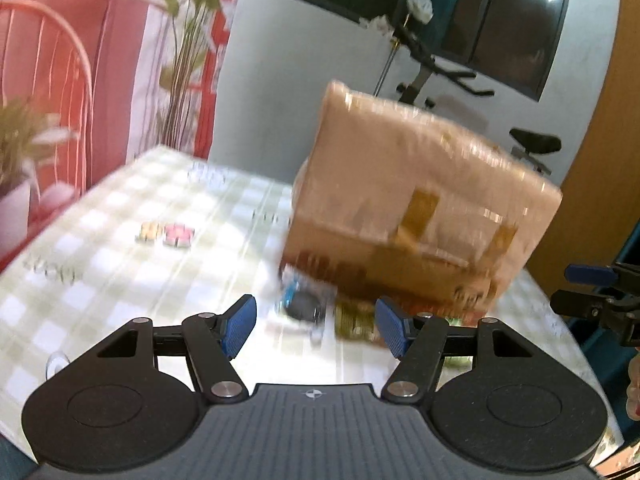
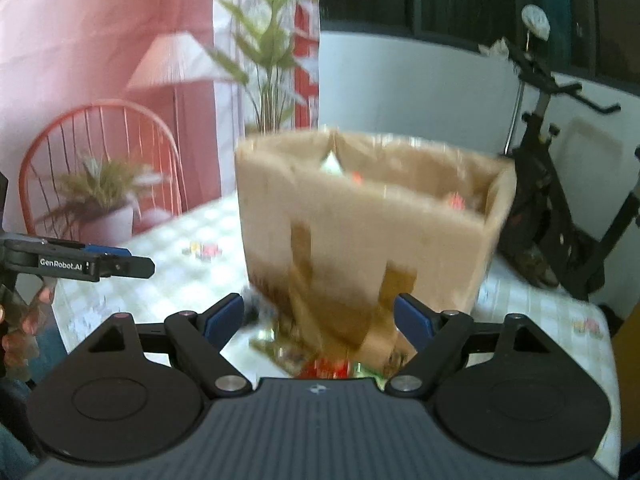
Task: Organize snacks
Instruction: 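Move both tools back to the remaining snacks beside the box, then grasp the small brown candy packet with the right tool while the left tool reaches the red candy bag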
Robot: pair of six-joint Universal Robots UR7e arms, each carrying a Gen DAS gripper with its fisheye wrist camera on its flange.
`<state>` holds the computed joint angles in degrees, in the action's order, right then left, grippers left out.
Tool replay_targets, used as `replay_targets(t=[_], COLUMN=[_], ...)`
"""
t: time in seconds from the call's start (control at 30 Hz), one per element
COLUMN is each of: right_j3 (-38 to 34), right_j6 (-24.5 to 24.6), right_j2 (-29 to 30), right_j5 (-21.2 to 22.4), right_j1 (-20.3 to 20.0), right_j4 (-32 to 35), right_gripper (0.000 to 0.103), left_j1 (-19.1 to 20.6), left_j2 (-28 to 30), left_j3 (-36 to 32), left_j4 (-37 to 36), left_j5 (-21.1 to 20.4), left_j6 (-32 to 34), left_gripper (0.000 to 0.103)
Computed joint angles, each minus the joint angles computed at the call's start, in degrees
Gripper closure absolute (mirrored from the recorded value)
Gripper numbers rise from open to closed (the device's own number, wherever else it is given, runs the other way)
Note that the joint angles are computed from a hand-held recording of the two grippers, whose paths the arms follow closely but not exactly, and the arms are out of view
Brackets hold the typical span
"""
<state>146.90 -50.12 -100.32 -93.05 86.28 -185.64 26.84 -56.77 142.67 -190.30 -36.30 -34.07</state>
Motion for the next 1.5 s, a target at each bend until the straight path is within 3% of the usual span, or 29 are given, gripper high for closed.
replay_targets(t=[0.17,0.5,0.8,1.03,1.13,1.33,1.5], right_j3=[3.64,8.82,10.20,9.94,9.38,8.33,7.52], right_j6=[-1.63,-4.76,-3.61,-2.74,-2.48,-2.21,-2.45], right_j2=[-0.05,-2.82,-6.19,-5.17,-3.72,0.90,7.61], right_j5=[-0.92,-2.84,-5.45,-7.28,-7.57,-6.40,-3.08], right_j1=[-4.29,-13.29,-17.20,-16.56,-15.76,-13.76,-12.07], right_j4=[-1.98,0.20,3.28,4.56,4.14,0.38,-8.42], right_gripper=[0.027,0.044,0.046,0.062,0.083,0.083,0.083], left_j1=[-0.07,-0.28,-0.01,0.33,0.41,0.85,1.58], left_j2=[1.22,2.83,2.95,2.97,3.10,3.28,3.67], left_j3=[1.45,1.82,1.77,1.72,1.63,1.47,0.89], left_j4=[0.60,2.81,4.36,4.66,4.58,4.62,5.83], left_j5=[-0.94,-2.44,-4.17,-4.69,-4.94,-6.35,-8.93], left_j6=[-2.84,-5.49,-6.34,-6.48,-6.48,-5.96,-5.41], left_gripper=[0.035,0.035,0.035,0.036,0.036,0.036,0.037])
